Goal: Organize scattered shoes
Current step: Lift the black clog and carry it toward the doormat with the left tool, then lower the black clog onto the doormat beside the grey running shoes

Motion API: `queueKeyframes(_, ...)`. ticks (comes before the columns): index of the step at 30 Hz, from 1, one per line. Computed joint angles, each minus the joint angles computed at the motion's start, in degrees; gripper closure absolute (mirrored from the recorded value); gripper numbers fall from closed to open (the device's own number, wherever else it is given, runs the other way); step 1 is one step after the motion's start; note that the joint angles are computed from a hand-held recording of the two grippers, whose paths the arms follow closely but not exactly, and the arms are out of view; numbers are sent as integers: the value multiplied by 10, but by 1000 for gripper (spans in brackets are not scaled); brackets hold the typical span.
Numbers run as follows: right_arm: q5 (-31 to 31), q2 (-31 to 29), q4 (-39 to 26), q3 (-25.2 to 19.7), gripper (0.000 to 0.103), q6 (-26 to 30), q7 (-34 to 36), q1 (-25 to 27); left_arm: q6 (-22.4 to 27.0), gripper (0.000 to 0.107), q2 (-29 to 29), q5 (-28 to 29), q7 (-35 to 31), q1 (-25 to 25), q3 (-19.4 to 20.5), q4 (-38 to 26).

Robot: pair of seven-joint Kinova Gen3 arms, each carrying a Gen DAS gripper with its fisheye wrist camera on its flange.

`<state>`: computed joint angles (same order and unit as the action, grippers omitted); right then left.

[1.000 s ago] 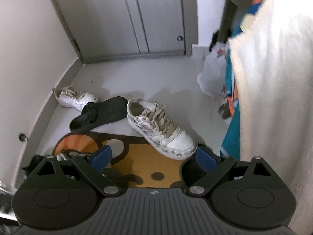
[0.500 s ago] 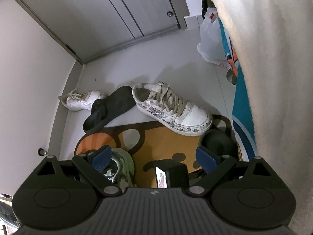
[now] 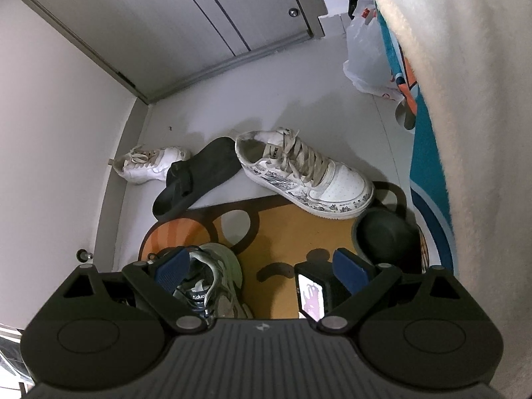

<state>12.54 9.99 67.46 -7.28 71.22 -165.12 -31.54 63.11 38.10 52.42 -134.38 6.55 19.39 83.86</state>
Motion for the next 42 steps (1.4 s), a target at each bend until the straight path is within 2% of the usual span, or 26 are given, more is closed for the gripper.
queueKeyframes(5,6,2,-3,0,7,6,1,-4,11,94,-7,19,-13,-23,1,5)
queueKeyframes(17,45,9,-16,1,7,33,-6,-22,77,94,-16,27,-48,-78,-18,-27)
queueKeyframes(25,44,18,-26,2,7,45,5,-30,166,94,-8,-29,-71,-111,-37,-113)
queueKeyframes(29,47,21,-32,1,7,48,12,-35,190,94,-9,-70,-83,-108,-47,-135)
queueKeyframes(36,42,26,-38,2,7,50,26,-41,191,93,-5,-101,-67,-106,-59,-132)
queueKeyframes(42,25,31,-39,2,7,46,39,-38,232,90,-6,-143,-72,-107,-63,-164)
